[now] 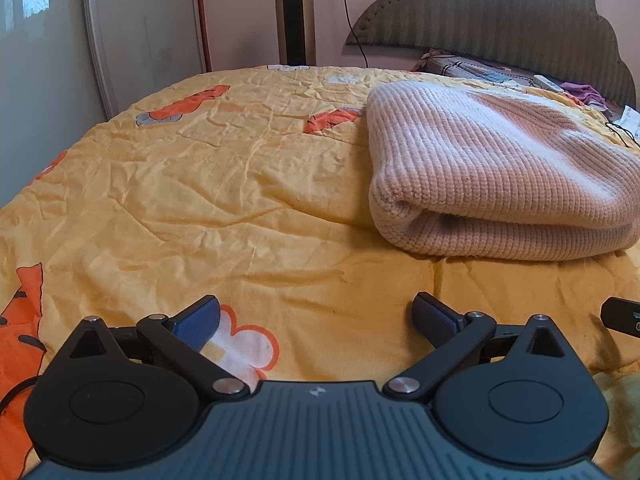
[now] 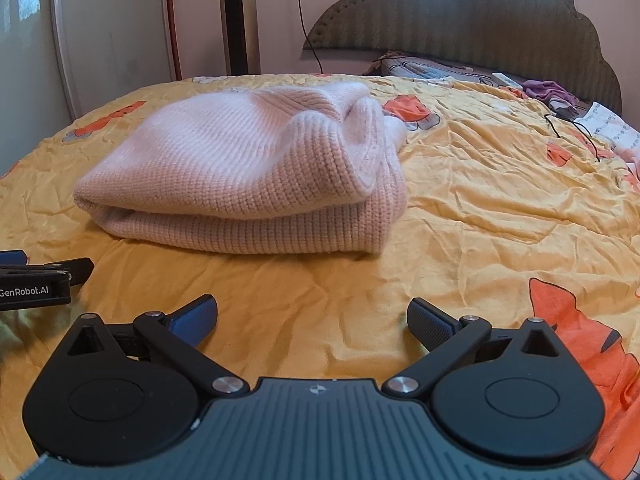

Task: Fold small clothes

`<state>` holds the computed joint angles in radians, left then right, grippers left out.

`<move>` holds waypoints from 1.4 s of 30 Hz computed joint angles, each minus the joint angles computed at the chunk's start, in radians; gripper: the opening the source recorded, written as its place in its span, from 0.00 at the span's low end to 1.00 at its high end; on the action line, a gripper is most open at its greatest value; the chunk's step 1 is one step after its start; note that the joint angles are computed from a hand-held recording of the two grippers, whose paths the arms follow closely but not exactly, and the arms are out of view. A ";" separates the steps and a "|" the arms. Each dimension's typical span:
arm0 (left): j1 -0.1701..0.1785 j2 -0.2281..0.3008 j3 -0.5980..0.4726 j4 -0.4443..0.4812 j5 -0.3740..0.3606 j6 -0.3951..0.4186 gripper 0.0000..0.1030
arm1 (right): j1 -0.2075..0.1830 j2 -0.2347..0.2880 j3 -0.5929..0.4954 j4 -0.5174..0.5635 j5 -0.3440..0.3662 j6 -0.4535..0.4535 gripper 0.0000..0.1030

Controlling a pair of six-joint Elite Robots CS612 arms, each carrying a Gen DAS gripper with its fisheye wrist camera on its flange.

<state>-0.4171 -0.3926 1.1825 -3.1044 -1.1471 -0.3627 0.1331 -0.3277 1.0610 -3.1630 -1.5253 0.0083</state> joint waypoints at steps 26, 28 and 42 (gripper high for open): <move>0.000 0.002 0.001 -0.007 -0.003 -0.002 1.00 | -0.002 0.008 -0.008 -0.004 0.003 0.000 0.99; 0.000 0.002 0.001 -0.007 -0.003 -0.002 1.00 | -0.001 0.008 -0.006 -0.011 0.005 0.001 0.99; 0.000 0.001 0.002 -0.008 -0.004 -0.003 1.00 | -0.002 0.010 -0.009 -0.010 0.003 0.003 0.99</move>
